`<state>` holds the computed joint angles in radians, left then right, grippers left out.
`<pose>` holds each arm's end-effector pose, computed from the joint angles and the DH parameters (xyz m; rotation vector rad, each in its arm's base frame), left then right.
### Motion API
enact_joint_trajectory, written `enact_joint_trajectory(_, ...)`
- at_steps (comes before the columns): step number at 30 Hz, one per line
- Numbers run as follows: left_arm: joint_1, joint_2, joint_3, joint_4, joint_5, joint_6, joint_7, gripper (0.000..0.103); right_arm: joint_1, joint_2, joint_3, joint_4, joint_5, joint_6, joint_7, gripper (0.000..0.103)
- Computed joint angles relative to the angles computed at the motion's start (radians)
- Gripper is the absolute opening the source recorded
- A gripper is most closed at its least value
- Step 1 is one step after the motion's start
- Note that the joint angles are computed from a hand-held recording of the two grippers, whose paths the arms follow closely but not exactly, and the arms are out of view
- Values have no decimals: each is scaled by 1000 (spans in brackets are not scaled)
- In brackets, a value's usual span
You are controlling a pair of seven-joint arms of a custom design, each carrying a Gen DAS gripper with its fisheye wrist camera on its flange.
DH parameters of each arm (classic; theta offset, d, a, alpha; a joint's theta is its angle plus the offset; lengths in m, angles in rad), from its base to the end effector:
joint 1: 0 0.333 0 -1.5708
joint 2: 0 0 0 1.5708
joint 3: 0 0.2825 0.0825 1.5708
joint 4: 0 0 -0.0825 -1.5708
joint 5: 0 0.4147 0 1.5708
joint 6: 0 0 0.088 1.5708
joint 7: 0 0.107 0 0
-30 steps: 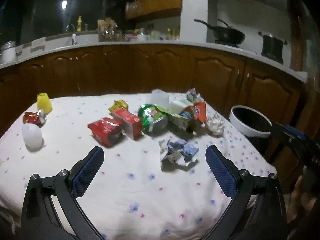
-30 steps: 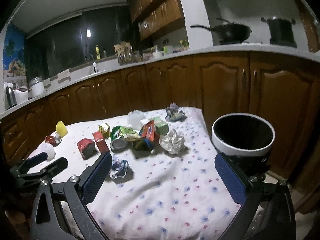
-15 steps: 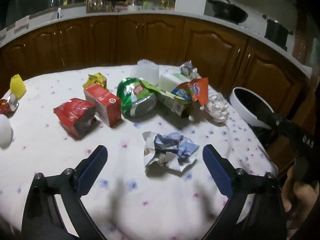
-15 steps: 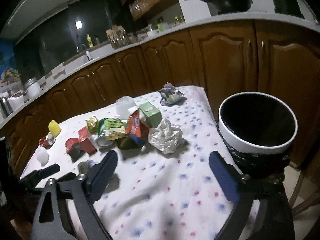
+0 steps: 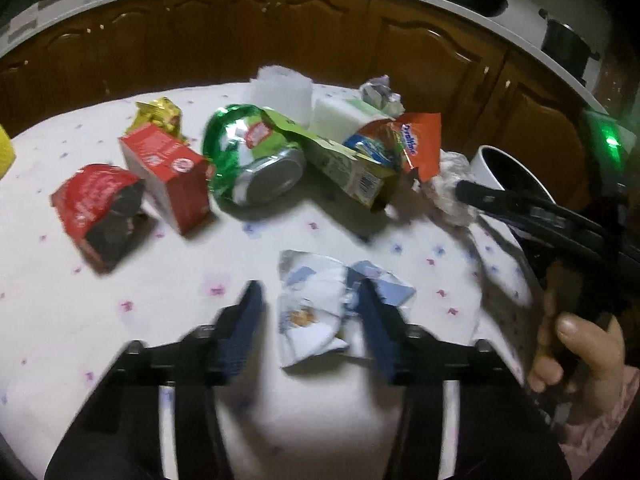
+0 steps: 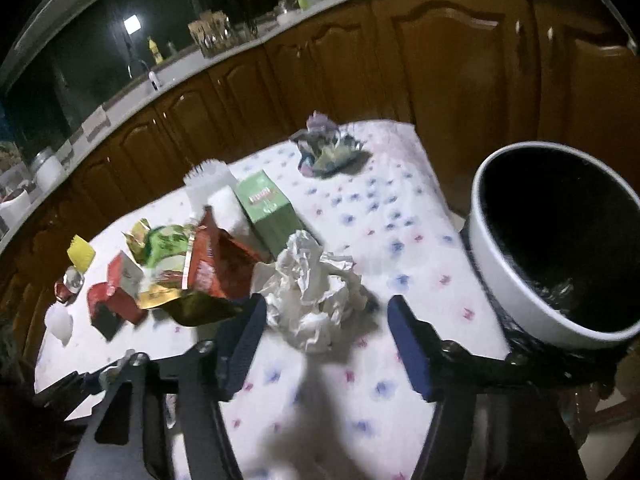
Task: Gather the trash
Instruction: 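Grasp crumpled paper with the left tool while the right tool grasps white tissue, then carry both papers over the black bin and open both tools to drop them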
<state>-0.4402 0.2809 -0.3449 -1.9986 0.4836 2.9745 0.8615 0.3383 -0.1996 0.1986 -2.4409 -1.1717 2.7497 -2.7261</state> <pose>0.4494 -0.4800 0.3557 -1.4450 2.3701 -1.0200 0.4238 0.2946 0.3597 -1.2838 2.0148 -0.5694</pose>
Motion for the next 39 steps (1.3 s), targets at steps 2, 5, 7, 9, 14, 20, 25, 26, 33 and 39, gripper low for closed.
enact_joint_trajectory(2,-9,1,8,5,15,0,-7,32,-13,27,-10,10,-32,51,23,37)
enact_joint_trajectory(5,-2,0,-3,9,9,5,5,24,-11,16,-3,5,-74,46,59,24)
enact_joint_trajectory(7,7,-3,-15,10,-8,13,20,24,-5,-5,2,-10,-81,38,74,22)
enact_joint_trajectory(9,22,-5,-34,13,-33,23,48,23,-5,-50,8,-45,-96,40,109,21)
enact_joint_trajectory(14,16,-15,-47,20,-48,55,82,23,1,-169,34,-131,-47,4,116,21)
enact_joint_trajectory(20,9,11,-73,70,-59,64,124,22,6,-328,66,-246,49,-42,85,21)
enact_joint_trajectory(25,-15,66,-87,155,-62,44,165,22,13,-457,83,-332,137,-96,34,21)
enact_joint_trajectory(26,-27,73,-81,169,-55,41,165,22,16,-481,83,-347,156,-110,19,21)
enact_joint_trajectory(33,-107,183,-67,349,-31,-18,190,22,24,-618,84,-434,253,-172,-58,22)
enact_joint_trajectory(39,-186,312,-57,563,-41,-97,243,23,17,-715,73,-490,309,-216,-125,22)
